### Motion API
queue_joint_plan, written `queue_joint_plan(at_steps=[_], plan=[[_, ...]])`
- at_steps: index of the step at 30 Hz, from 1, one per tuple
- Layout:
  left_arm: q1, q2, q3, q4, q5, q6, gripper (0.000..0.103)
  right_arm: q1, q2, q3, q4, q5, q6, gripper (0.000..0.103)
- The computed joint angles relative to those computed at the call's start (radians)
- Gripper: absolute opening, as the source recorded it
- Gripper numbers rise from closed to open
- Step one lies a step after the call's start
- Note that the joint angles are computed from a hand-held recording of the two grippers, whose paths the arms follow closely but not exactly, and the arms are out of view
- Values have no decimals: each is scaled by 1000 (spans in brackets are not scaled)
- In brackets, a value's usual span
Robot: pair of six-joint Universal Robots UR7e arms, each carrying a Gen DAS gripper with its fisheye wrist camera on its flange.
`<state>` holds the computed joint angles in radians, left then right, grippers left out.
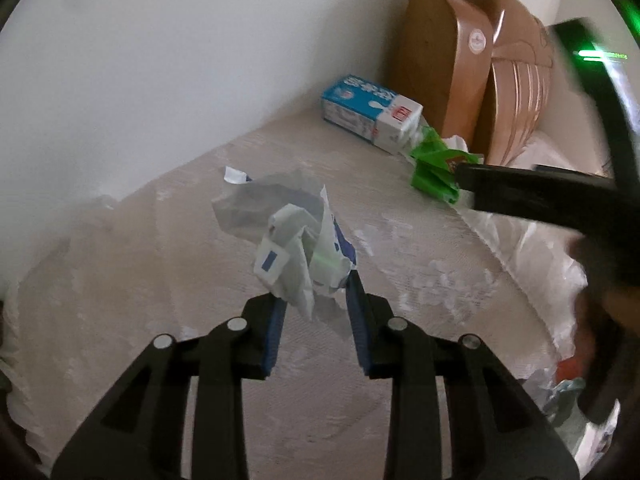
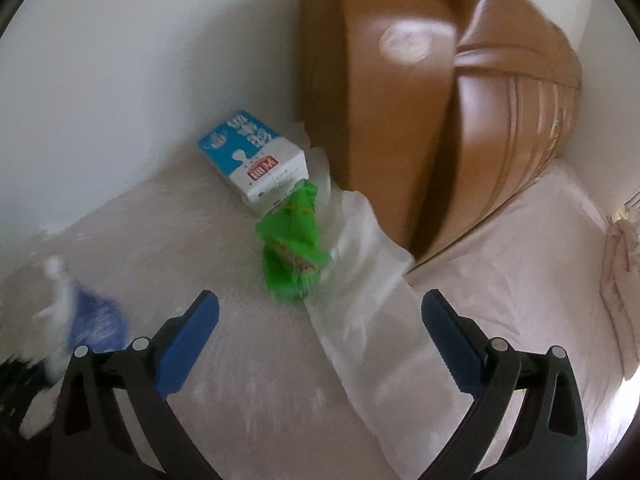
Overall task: Collect trash
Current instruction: 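Grasp the green plastic bag with the right gripper while the left gripper holds the wrapper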
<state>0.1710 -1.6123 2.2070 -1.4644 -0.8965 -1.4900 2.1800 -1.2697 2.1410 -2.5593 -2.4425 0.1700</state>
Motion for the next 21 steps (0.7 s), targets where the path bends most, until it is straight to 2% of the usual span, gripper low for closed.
queue_joint_plan(at_steps=[3, 4, 5, 6, 9, 11, 15, 18, 21], plan=[[12, -25, 0, 24, 0, -11, 30, -45, 97, -56, 27, -30, 1, 100], [10, -35, -2, 45, -4, -23, 30, -64, 133, -79, 37, -42, 17, 98], [13, -42, -5, 62, -6, -32, 30, -72, 148, -90, 46, -47, 29, 92], [10, -53, -6, 80, -8, -42, 30, -84, 164, -104, 59, -39, 41, 80], [-5, -72, -13, 130, -11, -68, 30, -92, 178, -118, 41, -17, 36, 54], [-33, -78, -21, 184, -12, -89, 30, -71, 183, -129, 59, -38, 39, 53], [-110, -94, -36, 249, -30, -134, 30, -11, 125, -79, 5, 12, 21, 53], [-200, -98, -53, 314, -62, -178, 30, 72, 12, 4, -28, 101, 40, 53], [-312, -107, -71, 361, -122, -238, 30, 165, -120, 88, 12, 162, 104, 53]])
